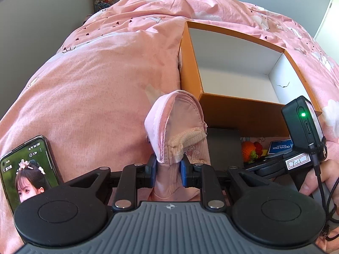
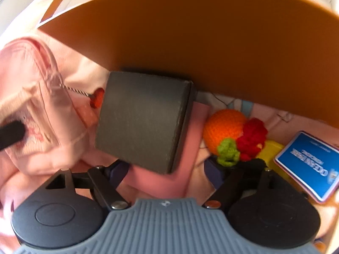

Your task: Organize objects

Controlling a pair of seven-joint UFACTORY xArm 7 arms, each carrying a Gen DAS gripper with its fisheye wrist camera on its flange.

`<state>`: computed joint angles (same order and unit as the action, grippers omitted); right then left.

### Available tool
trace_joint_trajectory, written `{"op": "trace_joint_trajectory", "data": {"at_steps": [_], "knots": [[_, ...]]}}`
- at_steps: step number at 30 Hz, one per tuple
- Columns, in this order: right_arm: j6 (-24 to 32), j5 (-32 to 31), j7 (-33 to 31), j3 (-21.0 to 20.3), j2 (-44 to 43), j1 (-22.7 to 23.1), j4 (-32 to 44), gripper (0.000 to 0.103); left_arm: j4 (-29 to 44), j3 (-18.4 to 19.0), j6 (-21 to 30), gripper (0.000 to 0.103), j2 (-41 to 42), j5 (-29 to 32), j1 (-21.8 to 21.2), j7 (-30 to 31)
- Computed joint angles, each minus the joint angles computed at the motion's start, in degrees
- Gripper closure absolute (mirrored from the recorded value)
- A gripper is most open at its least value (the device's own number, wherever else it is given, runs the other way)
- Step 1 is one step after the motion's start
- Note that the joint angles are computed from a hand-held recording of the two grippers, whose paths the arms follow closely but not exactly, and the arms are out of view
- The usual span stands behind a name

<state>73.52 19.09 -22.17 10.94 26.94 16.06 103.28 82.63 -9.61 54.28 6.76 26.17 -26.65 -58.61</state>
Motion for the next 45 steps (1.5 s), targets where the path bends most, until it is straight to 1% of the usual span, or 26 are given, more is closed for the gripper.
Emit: {"op": "trace_joint_trajectory", "data": {"at_steps": [2,3,5,6,8,9,10,11,12,13,14,15,17,20,21,22,23,28,31,33,35,38,40,42,44,45], "knots": [[-1.11,1.72,-1.57,0.43,-1.58,-0.88,-2.00,0.039,-0.07,-0.03,0.00,0.079,-0.04,0.04,-0.04,0.14],[-1.70,1.87,-1.98,0.32,-2.59,-1.03,-3.02,0.043,-0.07,-0.02,0.04,0.079,-0.06,-0.05,-0.02,0.22],[-2.46,3.19,-2.68,0.15,-4.75,-1.87,-4.90,0.060,0.06,-0.03,0.31,0.079,-0.05,-0.15,-0.01,0.33],[-2.41,4.00,-3.11,0.09,-5.70,-2.37,-5.54,0.064,0.07,-0.01,0.42,0.079,-0.02,-0.20,0.01,0.36],[-3.06,5.55,-4.14,-0.13,-8.24,-3.20,-7.65,0.076,0.24,-0.01,0.75,0.079,0.09,-0.14,-0.04,0.36],[-3.38,6.56,-4.85,-0.22,-9.56,-3.63,-8.85,0.078,0.32,-0.02,0.88,0.079,0.17,-0.17,-0.06,0.38],[-3.38,8.11,-5.52,-0.29,-10.77,-4.19,-9.90,0.083,0.54,-0.02,1.27,0.079,0.31,0.04,-0.16,0.28],[-2.24,10.66,-6.35,-0.26,-11.48,-5.06,-10.24,0.087,0.84,-0.02,1.87,0.079,0.48,0.39,-0.31,0.23],[-0.94,13.44,-7.05,-0.26,-11.98,-5.88,-10.38,0.087,0.86,0.01,1.93,0.079,0.51,0.39,-0.34,0.25],[0.30,16.09,-8.08,-0.20,-12.29,-6.54,-10.44,0.094,0.74,0.03,1.64,0.079,0.44,0.06,-0.27,0.31],[1.25,17.17,-8.29,-0.20,-12.23,-6.52,-10.22,0.095,0.81,0.04,1.66,0.079,0.45,-0.03,-0.26,0.38],[0.70,16.71,-8.19,-0.27,-12.41,-5.86,-10.62,0.095,0.89,0.04,1.78,0.079,0.48,0.18,-0.33,0.38],[-1.42,14.47,-6.97,-0.50,-12.49,-4.22,-11.79,0.091,0.81,0.02,1.74,0.079,0.33,0.35,-0.42,0.41],[-1.72,12.79,-3.90,-0.91,-12.14,-3.35,-12.32,0.088,0.54,-0.01,1.73,0.079,-0.02,0.32,-0.39,0.25],[-1.59,12.65,-3.45,-1.05,-12.59,-3.48,-12.57,0.086,0.49,-0.06,1.69,0.079,-0.06,0.29,-0.37,0.34],[-1.30,12.39,-3.23,-1.20,-13.12,-3.63,-12.67,0.075,0.55,-0.09,1.71,0.079,0.02,0.32,-0.36,0.49],[-1.45,11.40,-3.02,-1.37,-13.78,-3.51,-12.82,0.072,0.69,-0.11,1.73,0.079,0.18,0.39,-0.38,0.58],[-2.09,4.72,-1.07,-1.44,-13.61,-1.48,-12.35,0.072,1.17,-0.07,1.77,0.079,0.82,0.98,-0.80,0.59],[-1.12,0.89,2.09,-1.27,-11.78,0.17,-10.48,0.071,1.04,0.01,1.68,0.079,0.68,0.85,-0.83,0.55],[0.39,-0.60,4.12,-1.14,-9.97,0.88,-8.36,0.061,1.03,0.05,1.51,0.079,0.70,0.78,-0.79,0.49],[2.68,-1.12,5.26,-0.83,-7.59,1.29,-5.67,0.048,1.07,0.06,1.43,0.079,0.76,0.69,-0.76,0.59],[2.97,-0.69,6.41,-0.40,-6.00,1.72,-4.51,0.036,0.80,0.09,1.02,0.079,0.75,0.61,-0.74,0.54],[1.91,0.80,6.26,-0.03,-6.04,1.48,-5.33,0.035,0.64,0.11,0.78,0.079,0.81,0.60,-0.72,0.51],[0.82,2.04,5.30,0.25,-7.14,1.15,-6.87,0.039,0.59,0.13,0.65,0.079,0.87,0.70,-0.75,0.36],[-0.98,3.51,4.00,0.24,-9.56,0.54,-9.58,0.053,0.54,0.15,0.57,0.079,0.88,0.72,-0.76,0.32],[-1.59,4.45,3.54,0.18,-10.79,0.17,-10.72,0.057,0.54,0.15,0.57,0.079,0.88,0.72,-0.77,0.32]]}}
